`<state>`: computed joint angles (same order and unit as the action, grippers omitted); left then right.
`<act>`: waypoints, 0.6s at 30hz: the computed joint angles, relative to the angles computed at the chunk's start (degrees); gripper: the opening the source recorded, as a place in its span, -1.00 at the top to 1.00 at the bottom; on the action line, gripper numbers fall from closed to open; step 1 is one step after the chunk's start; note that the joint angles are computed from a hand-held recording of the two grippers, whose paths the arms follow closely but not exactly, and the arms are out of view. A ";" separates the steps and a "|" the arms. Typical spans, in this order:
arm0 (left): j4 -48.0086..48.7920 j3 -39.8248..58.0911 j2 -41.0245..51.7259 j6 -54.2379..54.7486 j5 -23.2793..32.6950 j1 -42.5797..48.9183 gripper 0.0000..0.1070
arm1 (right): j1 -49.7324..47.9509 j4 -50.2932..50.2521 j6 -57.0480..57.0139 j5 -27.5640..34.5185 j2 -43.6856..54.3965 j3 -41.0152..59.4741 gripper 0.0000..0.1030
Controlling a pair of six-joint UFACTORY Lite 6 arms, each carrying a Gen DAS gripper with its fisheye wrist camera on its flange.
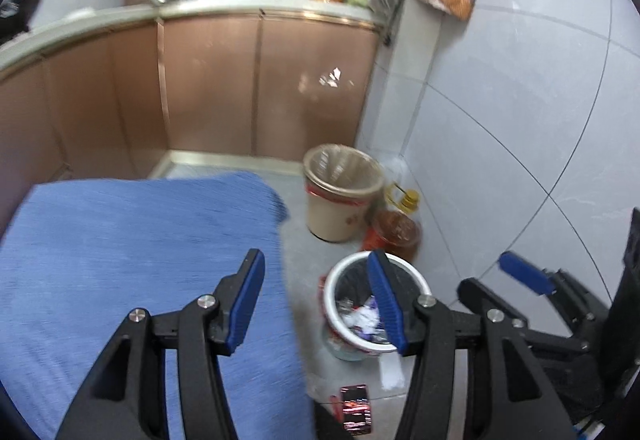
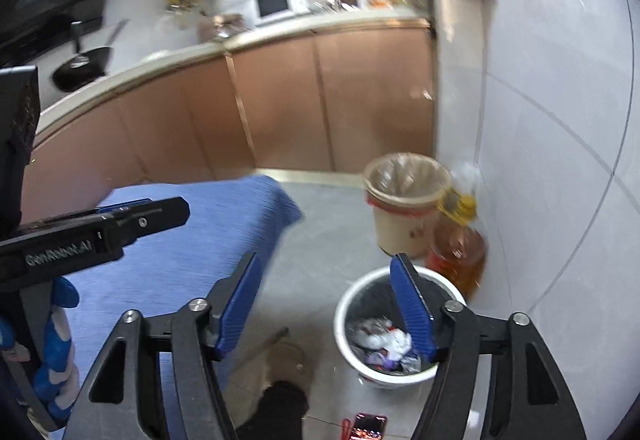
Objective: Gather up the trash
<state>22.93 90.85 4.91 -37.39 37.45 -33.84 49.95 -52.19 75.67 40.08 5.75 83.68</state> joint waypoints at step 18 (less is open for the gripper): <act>38.42 -17.70 -41.98 -20.55 33.12 -18.95 -0.58 | 27.86 -9.80 -4.84 26.25 17.96 38.82 -0.93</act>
